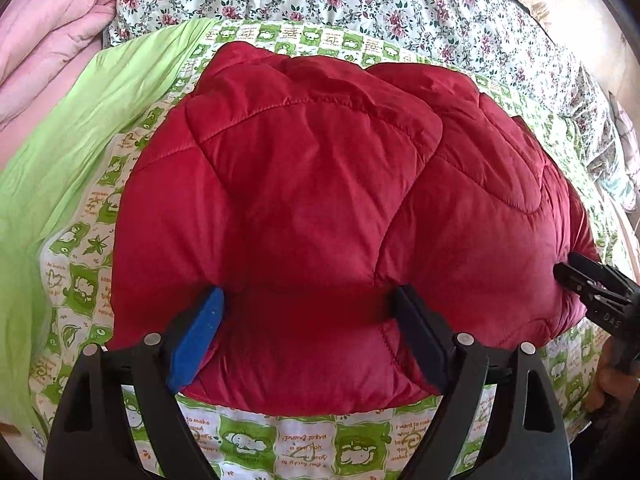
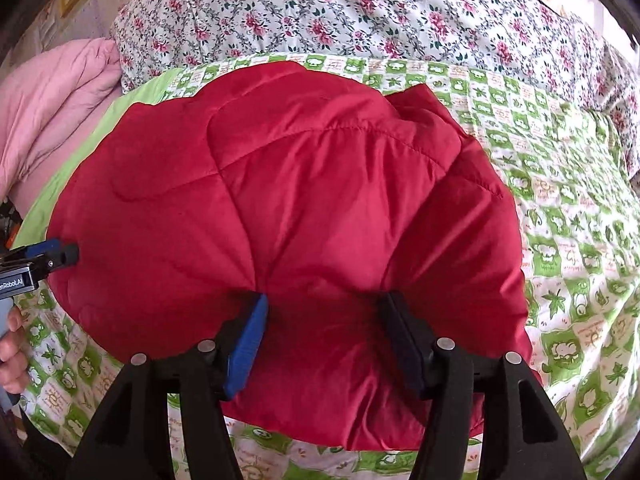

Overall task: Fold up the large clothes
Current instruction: 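Press and smooth the folded jacket flat with both open grippers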

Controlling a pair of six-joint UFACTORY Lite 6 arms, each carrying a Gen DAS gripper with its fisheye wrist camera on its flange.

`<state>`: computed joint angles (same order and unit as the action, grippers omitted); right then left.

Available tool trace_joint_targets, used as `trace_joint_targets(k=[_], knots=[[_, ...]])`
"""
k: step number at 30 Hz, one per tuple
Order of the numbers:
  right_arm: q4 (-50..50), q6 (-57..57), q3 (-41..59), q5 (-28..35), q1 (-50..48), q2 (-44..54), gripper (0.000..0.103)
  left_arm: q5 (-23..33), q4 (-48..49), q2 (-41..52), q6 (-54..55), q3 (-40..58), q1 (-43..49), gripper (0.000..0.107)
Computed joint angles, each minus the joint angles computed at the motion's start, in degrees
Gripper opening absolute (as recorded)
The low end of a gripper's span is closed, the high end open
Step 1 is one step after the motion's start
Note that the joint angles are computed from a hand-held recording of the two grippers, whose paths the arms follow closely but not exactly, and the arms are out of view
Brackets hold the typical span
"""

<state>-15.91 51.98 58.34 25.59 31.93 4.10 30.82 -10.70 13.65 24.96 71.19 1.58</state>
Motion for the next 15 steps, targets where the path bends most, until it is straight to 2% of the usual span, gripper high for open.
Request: trace_joint_targets(k=[7, 10, 15], knots=[[2.6, -0.7, 1.7, 3.0, -0.3, -1.2, 0.06, 0.7, 3.9, 0.3, -3.8, 0.9, -0.7, 0.088], [3.2, -0.7, 1.7, 2.3, -0.6, -4.2, 0.061, 0.2, 5.5, 0.1, -5.2, 0.5, -1.1, 0.088], [5.8, -5.5, 6.3, 4.0, -1.4, 0.7, 0.062, -0.7, 11.7, -0.4, -10.7, 0.0, -3.0, 0.089]])
